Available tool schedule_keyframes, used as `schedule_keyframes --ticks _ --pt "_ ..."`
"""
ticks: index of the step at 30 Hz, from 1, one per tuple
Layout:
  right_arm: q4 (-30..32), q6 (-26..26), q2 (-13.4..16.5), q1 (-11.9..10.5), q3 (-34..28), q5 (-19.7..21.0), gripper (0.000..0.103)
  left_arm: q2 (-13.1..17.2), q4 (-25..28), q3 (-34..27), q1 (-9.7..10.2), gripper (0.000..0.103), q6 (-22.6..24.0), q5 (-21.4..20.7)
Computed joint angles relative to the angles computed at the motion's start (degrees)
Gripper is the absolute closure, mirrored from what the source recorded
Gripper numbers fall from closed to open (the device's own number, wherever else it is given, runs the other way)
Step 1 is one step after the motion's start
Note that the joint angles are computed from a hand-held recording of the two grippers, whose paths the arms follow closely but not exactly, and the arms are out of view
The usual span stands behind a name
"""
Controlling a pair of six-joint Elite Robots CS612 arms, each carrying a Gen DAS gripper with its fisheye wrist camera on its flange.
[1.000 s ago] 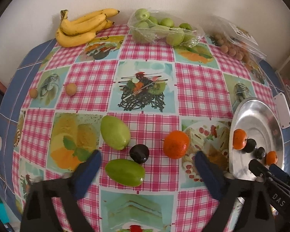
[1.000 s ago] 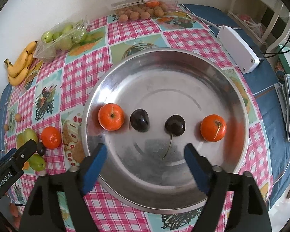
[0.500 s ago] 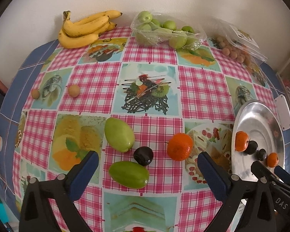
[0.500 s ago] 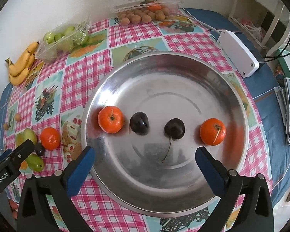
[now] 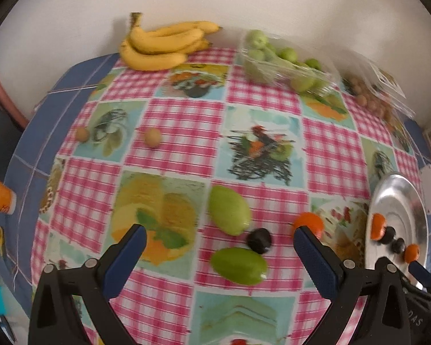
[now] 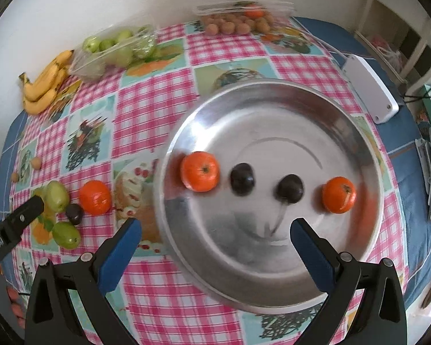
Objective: Organize fruits
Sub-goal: 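Move both open tools away from the bowl over the loose fruit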
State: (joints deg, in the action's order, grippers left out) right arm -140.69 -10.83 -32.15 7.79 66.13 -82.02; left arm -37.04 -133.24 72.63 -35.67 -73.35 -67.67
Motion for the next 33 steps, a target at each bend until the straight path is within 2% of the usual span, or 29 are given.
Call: schedule_keyframes --ticks 5,14,22,33 --pt "-0.2 -2.0 -0.3 1.0 0.3 0.2 0.000 -1.8 -0.3 3.2 0.40 0.000 -3.6 0.5" --pt "-0.3 -5.0 -0.7 2.7 1.1 3.6 0.000 -4.0 -2.7 7.6 1.07 0.000 -8.1 0.3" --pt "1.2 -7.8 -0.2 3.6 0.5 5.1 0.000 -4.4 -3.8 8.6 1.28 0.000 -8.5 0.0" --pt "0.9 -8.5 1.0 3.9 -0.9 7.2 0.000 -2.7 -6.7 7.5 1.80 0.000 -6.9 -2.8"
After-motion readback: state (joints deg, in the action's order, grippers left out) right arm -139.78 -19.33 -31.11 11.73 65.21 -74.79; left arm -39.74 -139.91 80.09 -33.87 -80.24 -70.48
